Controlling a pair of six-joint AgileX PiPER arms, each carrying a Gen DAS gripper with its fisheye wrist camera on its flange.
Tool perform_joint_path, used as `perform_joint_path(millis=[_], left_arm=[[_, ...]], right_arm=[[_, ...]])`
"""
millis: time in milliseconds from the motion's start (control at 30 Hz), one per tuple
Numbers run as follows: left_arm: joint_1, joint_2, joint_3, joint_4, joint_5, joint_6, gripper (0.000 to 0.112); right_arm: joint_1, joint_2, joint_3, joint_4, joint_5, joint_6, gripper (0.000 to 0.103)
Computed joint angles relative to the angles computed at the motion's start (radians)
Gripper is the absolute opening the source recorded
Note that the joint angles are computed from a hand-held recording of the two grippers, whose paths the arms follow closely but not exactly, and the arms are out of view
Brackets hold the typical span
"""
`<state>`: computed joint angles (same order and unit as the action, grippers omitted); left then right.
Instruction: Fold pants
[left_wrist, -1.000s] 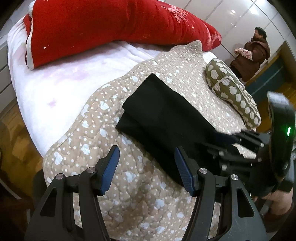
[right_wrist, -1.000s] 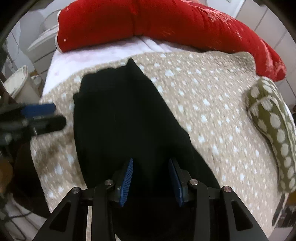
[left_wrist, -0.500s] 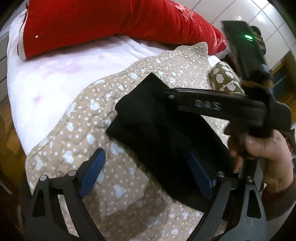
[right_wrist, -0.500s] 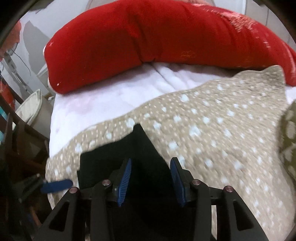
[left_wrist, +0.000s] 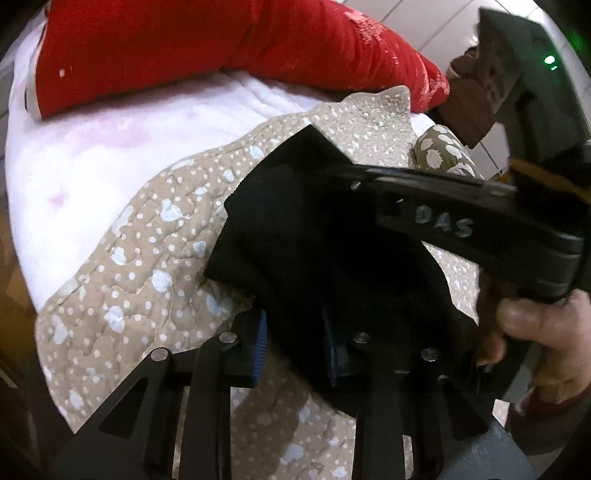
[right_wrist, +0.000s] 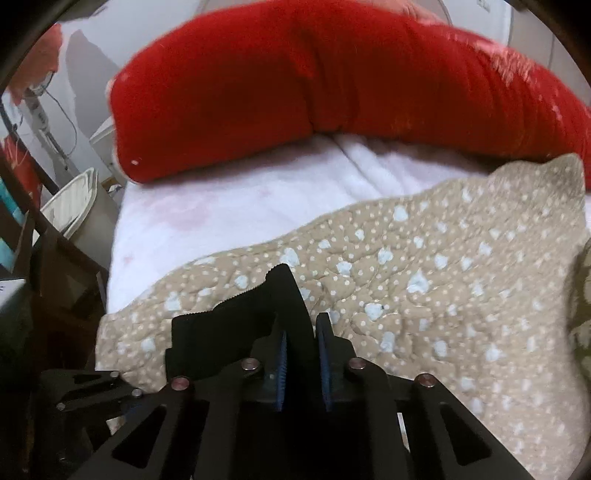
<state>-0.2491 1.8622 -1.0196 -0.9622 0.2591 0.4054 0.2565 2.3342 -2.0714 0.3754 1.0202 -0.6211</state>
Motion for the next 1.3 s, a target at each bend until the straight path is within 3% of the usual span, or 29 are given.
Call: perform_joint_path(millis=[67,200,267,367,500,600,700,800,900,1000,1100,1133,1200,1300], left_arm=[[-0.018,-0.039,0.019,0.054,-0.020,-0.050,0.022],[-0.062,-0.141,0.085,0.024,-0.064,0.000,0.021],[-0.113,-0.204,0.127,-0.015,-0.089,0.051,0.021],[-0.240,-0.273,0.176,0.049,-0.147,0.014,0.021],[-0.395,-0.216,0.147,-0.117,-0.119,0.239,0.019],[-0.490,-0.093,0.078,0.071,-0.145,0.084,0.019],[-0.494,-0.058,0.037,0.148,-0.059,0.023,0.019],[-0.522,-0.140,0.084,0.328,-0.066,-0.075,0.019],[-0.492,-0.225,0.120,0.372,-0.043,-0.075,0.019],[-0.424,-0.269,0.133,0.324,0.015,-0.016,0.019],[-0.350,-0.289,0.151,0.452,0.014,-0.138,0.019],[-0.323,-0.291,0.139,0.452,0.042,-0.134,0.019],[-0.288,-0.313,0.152,0.347,0.067,-0.005,0.034],[-0.241,-0.345,0.184,0.256,0.071,0.126,0.040]], right_arm=[[-0.005,-0.067,0.079,0.018,-0.040,-0.031,0.013],[-0.041,-0.245,0.296,0.094,-0.142,-0.135,0.012],[-0.079,-0.345,0.400,0.132,-0.167,-0.207,0.012],[-0.124,-0.466,0.520,0.150,-0.181,-0.288,0.011],[-0.213,-0.633,0.681,0.107,-0.178,-0.339,0.011],[-0.317,-0.687,0.775,0.077,-0.154,-0.339,0.011],[-0.363,-0.685,0.864,-0.015,-0.207,-0.285,0.011],[-0.375,-0.662,0.902,-0.055,-0.227,-0.281,0.010],[-0.353,-0.624,0.908,-0.176,-0.252,-0.204,0.010],[-0.414,-0.601,0.864,-0.138,-0.198,-0.221,0.010],[-0.522,-0.606,0.824,0.002,-0.108,-0.251,0.013],[-0.561,-0.608,0.821,0.074,-0.062,-0.287,0.019],[-0.612,-0.622,0.842,0.161,-0.006,-0.328,0.032],[-0.646,-0.642,0.885,0.245,0.050,-0.363,0.035]])
